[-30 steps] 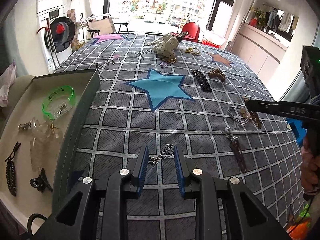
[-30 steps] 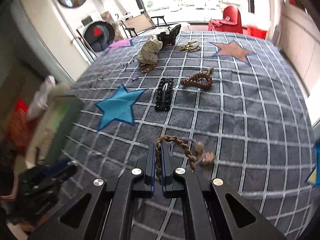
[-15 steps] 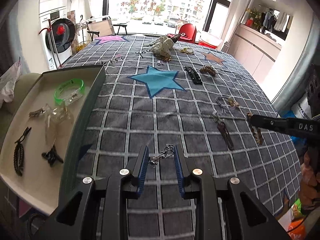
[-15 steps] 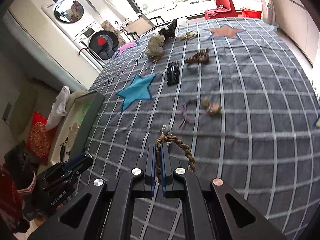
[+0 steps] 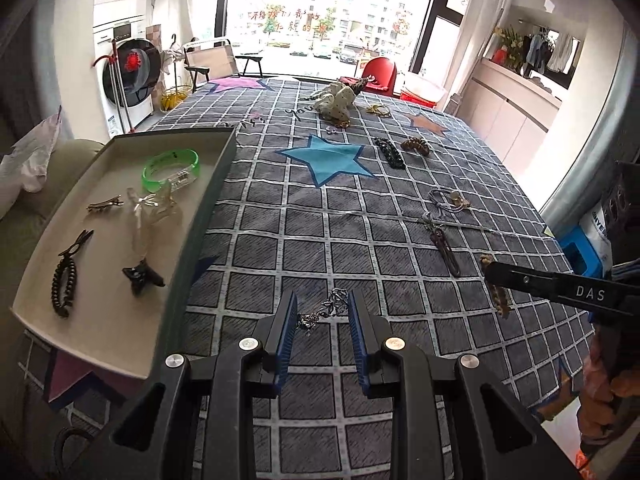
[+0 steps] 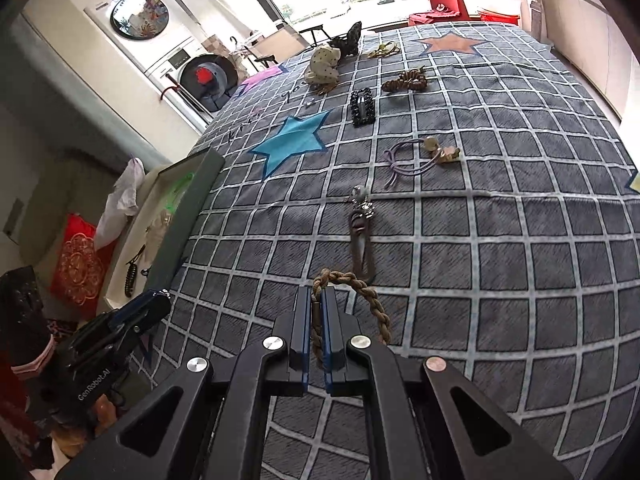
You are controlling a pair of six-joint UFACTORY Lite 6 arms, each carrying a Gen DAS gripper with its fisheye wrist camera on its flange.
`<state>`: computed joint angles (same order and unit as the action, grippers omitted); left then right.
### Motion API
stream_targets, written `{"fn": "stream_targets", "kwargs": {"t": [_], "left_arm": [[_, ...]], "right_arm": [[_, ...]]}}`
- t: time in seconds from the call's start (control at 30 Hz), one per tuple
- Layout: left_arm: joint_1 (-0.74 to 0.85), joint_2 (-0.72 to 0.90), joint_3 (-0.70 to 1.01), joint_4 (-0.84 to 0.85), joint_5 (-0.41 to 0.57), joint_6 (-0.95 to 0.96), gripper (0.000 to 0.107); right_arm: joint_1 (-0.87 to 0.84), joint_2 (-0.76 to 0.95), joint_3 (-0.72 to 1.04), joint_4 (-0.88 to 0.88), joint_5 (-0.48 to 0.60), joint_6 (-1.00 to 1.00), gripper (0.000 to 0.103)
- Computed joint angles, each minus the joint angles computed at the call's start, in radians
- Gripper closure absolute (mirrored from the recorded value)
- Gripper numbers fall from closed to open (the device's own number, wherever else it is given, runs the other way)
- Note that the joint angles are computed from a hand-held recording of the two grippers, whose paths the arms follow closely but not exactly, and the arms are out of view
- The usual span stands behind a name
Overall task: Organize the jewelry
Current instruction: 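Carry the silver chain and braided bracelet over the beige tray with both tools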
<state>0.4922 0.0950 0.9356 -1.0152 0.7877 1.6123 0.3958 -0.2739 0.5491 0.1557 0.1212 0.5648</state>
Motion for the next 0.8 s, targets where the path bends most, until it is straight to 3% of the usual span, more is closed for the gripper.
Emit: {"fn": "stream_targets", "kwargs": {"t": [0.13, 0.37, 0.8], "left_arm": [[0.037, 0.000, 0.015, 0.000, 0.037, 0.009, 0.079], [0.110, 0.018, 0.080, -0.007, 0.112, 0.020, 0.079], [0.222, 0.223, 0.360, -0.008, 0.132, -0.030, 0.079]], "right_arm": [[0.043, 0.010, 0.020, -0.234, 0.007, 0.261, 0.098], [0.110, 0.053, 0.096, -0.464, 0.034, 0.507, 0.098], [0.186, 0.247, 0.368, -0.460, 0.075, 0.461, 0.098]]}}
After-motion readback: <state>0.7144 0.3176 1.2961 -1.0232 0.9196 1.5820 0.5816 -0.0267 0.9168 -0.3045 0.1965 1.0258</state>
